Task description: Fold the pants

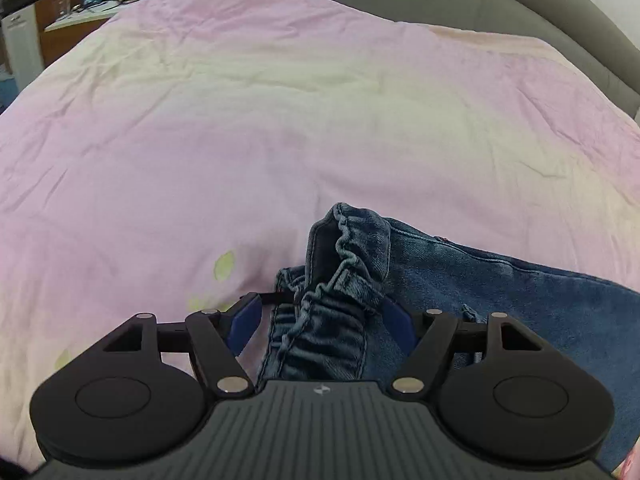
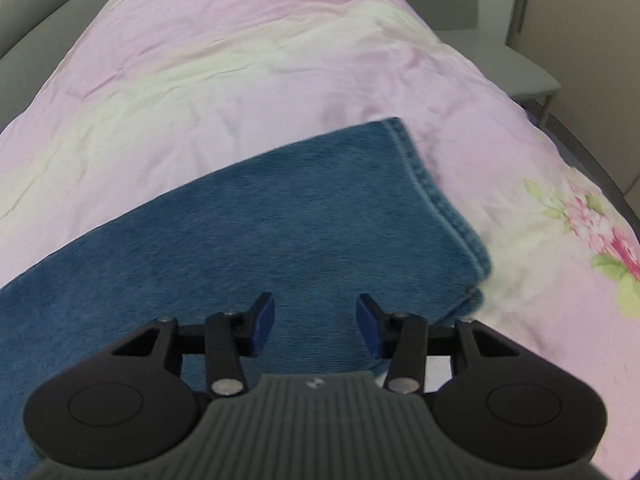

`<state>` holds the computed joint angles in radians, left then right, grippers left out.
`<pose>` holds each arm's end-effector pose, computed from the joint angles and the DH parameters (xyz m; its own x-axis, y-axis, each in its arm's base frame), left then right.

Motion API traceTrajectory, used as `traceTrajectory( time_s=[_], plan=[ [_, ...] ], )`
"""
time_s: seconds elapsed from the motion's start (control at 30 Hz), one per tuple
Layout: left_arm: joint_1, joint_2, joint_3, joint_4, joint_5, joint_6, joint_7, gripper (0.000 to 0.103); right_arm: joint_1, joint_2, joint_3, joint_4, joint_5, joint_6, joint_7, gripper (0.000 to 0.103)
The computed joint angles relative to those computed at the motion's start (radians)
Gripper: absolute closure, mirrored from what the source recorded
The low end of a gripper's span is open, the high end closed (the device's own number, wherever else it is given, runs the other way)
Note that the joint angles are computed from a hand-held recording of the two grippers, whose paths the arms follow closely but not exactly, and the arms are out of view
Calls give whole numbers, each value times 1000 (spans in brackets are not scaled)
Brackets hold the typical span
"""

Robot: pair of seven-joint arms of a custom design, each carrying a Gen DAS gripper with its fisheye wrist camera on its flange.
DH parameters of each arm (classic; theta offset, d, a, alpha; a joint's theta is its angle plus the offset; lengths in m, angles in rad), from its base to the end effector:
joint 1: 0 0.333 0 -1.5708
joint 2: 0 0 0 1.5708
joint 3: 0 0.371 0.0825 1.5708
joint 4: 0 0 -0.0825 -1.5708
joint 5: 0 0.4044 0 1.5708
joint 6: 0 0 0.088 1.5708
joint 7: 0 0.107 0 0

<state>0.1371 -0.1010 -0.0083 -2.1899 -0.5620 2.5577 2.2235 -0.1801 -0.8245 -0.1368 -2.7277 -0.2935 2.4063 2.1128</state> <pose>0.5570 0.0798 0.5242 -0.1700 -0.9723 0.1603 -0.8324 0.0547 -0.5514 0.3045 -0.1087 0.5377 -0.6021 -0.7932 -0.0905 -0.6660 0.5616 -0.4910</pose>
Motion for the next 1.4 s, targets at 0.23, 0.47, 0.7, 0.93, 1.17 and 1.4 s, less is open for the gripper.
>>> traceTrajectory(
  time_s=[0.23,0.47,0.7,0.93,1.17,1.4],
  plan=[
    [-4,46,11,29,-189,-71,405,59,283,338,87,228,116,128,-78,60],
    [-12,-65,43,-67,-409,-102,765,82,506,732,147,582,332,204,-411,60],
    [1,-105,74,-89,-444,-232,789,83,516,947,250,810,453,176,-574,60],
    [74,92,64,150,-285,-391,460,73,520,991,278,821,413,172,-565,59],
    [167,190,51,319,-265,-604,291,51,475,1046,341,927,640,175,-789,58],
    [178,162,40,276,-147,-642,289,37,470,1215,388,1164,693,68,-950,32]
  ],
)
